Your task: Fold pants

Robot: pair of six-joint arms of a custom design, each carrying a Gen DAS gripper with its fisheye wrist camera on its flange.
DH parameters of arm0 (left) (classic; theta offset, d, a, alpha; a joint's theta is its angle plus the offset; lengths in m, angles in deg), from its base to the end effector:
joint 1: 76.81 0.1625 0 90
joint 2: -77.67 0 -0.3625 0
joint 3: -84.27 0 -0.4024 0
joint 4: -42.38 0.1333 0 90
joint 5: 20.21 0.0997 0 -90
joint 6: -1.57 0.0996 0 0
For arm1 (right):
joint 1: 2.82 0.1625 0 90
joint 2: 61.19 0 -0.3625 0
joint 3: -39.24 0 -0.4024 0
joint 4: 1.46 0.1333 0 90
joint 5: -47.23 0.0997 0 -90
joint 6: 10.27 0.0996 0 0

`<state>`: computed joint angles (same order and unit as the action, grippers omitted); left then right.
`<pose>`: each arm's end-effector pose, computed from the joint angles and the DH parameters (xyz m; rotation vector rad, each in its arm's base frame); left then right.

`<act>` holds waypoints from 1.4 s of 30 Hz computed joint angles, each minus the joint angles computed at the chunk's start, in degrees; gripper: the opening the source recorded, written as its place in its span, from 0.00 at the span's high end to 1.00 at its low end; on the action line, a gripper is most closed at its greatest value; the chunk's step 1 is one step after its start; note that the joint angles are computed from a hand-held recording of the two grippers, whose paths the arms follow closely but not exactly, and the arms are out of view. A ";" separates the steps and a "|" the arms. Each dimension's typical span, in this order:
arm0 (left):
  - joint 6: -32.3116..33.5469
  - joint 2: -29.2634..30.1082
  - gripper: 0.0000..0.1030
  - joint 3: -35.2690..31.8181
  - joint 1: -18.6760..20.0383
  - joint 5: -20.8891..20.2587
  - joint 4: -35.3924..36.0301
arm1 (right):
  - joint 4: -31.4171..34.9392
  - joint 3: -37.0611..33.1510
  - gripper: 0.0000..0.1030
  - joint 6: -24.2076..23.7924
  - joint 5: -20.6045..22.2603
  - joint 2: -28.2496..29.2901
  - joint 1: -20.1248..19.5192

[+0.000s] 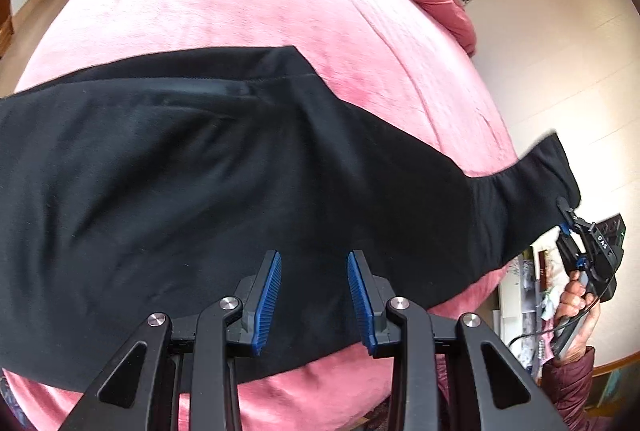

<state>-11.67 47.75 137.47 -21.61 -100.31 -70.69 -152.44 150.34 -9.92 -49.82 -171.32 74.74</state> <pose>-0.3234 -0.7289 0.0858 0.5580 2.9279 -0.1001 0.0293 -0.4294 0.5330 -0.3737 -2.5210 1.4460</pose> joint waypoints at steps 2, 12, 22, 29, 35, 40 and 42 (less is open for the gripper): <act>0.23 0.06 0.67 0.22 0.01 -0.71 -0.48 | 1.42 -0.09 0.85 -0.90 -0.99 2.48 2.25; -2.36 -0.56 0.65 2.35 0.58 -5.84 -2.84 | 10.09 -3.68 0.85 -5.42 -8.81 17.99 8.88; -6.83 6.95 0.49 -6.22 0.89 -14.59 -1.44 | 10.30 -2.43 0.80 -9.30 -16.76 22.04 10.57; -9.54 16.37 0.36 -20.19 0.75 -17.88 6.98 | 17.81 -1.58 0.56 -13.31 -8.57 16.12 10.21; -9.95 23.27 0.39 -30.29 -0.30 -15.96 15.98 | 17.54 5.74 0.56 -7.88 -13.83 5.24 8.50; -6.12 22.51 0.78 -27.63 -1.59 -13.25 16.41 | 17.30 10.36 0.48 -1.11 -21.94 -3.03 5.33; -5.23 21.92 0.83 -26.37 -2.06 -13.40 14.57 | 16.74 11.63 0.46 1.14 -22.80 -5.26 3.57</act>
